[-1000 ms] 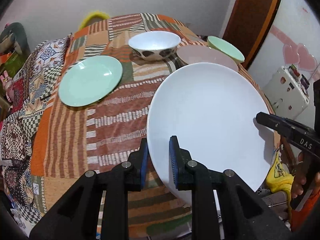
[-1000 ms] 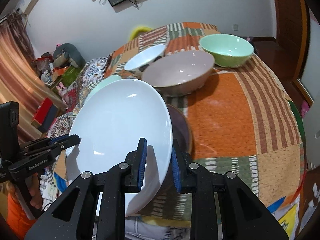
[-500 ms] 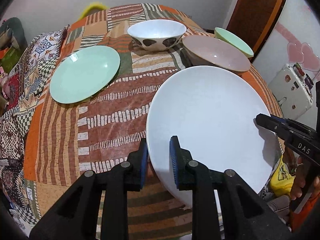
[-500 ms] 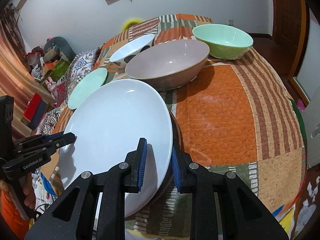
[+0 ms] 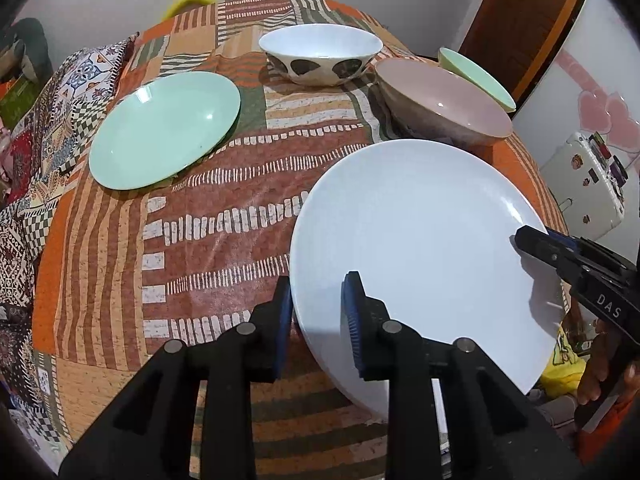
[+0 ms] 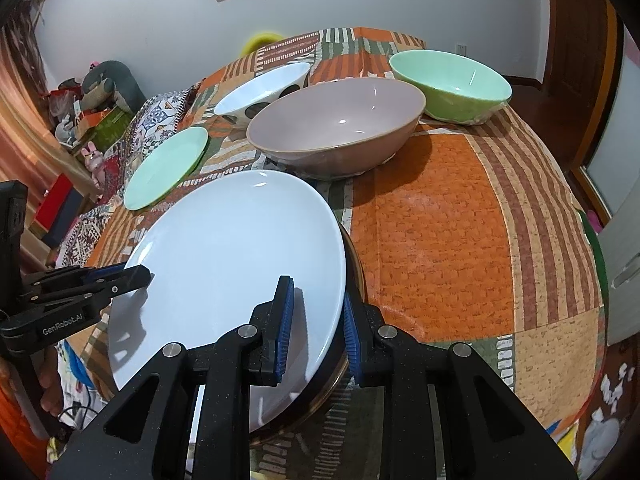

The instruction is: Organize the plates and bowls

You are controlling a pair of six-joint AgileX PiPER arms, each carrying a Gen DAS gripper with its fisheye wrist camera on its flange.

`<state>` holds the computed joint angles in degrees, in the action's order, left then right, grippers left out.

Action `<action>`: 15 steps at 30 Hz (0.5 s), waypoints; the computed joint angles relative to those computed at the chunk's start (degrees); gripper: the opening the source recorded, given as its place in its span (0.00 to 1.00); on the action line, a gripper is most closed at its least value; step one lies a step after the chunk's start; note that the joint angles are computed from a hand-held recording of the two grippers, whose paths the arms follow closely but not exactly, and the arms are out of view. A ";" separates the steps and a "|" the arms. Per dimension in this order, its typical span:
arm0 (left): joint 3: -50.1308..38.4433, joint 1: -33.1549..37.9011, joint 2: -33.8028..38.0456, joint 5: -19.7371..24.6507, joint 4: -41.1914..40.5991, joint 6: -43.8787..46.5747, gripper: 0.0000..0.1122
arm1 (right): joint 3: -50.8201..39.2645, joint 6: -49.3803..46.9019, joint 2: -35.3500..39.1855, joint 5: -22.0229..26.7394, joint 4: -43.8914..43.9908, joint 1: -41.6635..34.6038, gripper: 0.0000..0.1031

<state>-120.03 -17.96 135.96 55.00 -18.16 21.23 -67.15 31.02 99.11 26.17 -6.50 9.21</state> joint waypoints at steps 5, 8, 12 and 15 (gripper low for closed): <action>3.05 -0.64 -1.52 -2.77 1.02 0.45 0.23 | -1.13 0.51 0.52 1.20 -0.86 0.37 0.23; 2.32 -0.50 -1.08 -2.03 0.63 0.30 0.23 | -1.93 0.62 0.65 2.50 -1.14 0.58 0.23; 2.13 -0.41 -0.85 -1.93 0.24 0.32 0.23 | -2.39 0.03 0.59 3.51 -0.80 0.65 0.23; 3.60 -0.82 -1.61 -3.36 1.06 0.56 0.23 | -3.42 0.04 0.89 5.15 -1.43 0.89 0.23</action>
